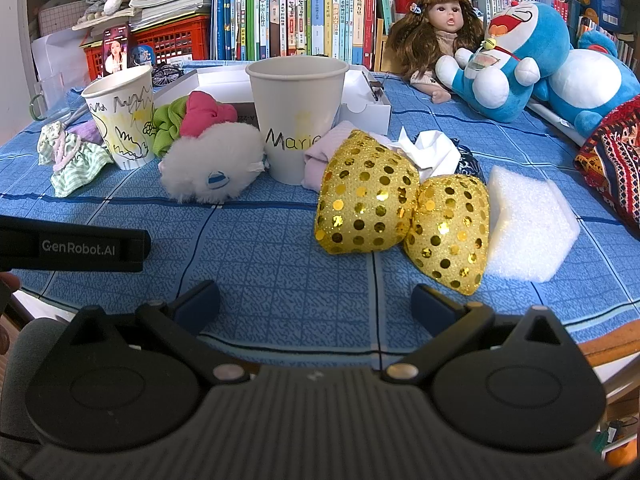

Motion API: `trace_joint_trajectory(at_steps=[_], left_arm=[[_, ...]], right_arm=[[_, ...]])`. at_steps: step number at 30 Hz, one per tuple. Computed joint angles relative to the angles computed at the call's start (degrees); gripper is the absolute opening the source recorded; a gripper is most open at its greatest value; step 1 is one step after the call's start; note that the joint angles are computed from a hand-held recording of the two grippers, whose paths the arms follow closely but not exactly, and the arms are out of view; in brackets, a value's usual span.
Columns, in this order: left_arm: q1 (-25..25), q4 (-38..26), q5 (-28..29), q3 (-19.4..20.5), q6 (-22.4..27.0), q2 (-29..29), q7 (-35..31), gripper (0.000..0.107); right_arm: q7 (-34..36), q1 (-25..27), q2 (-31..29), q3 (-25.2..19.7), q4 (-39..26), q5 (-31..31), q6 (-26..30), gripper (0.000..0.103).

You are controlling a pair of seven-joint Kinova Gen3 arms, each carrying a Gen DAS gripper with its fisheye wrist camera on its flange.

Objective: Organize soft objects

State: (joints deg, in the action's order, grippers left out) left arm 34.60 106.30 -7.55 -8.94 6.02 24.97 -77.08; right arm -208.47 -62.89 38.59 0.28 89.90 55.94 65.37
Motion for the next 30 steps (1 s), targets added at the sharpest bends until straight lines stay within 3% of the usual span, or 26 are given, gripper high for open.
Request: trace_joint_trajectory(at_steps=[20, 27, 30], left_arm=[[0.31, 0.19, 0.15, -0.38, -0.47, 0.02, -0.07, 0.103], [-0.09, 2.66, 1.07, -0.27, -3.5, -0.56, -1.69, 0.103], [-1.26, 4.5, 2.07, 0.86, -7.06, -0.71, -3.85, 0.103]], right_arm=[[-0.38, -0.64, 0.7, 0.15, -0.46, 0.47, 1.48, 0.103], [-1.92, -1.45, 1.37, 0.47, -0.09, 1.66, 1.79, 0.103], [-5.13, -3.05, 2.7, 1.16, 0.51, 3.81, 2.84, 0.103]])
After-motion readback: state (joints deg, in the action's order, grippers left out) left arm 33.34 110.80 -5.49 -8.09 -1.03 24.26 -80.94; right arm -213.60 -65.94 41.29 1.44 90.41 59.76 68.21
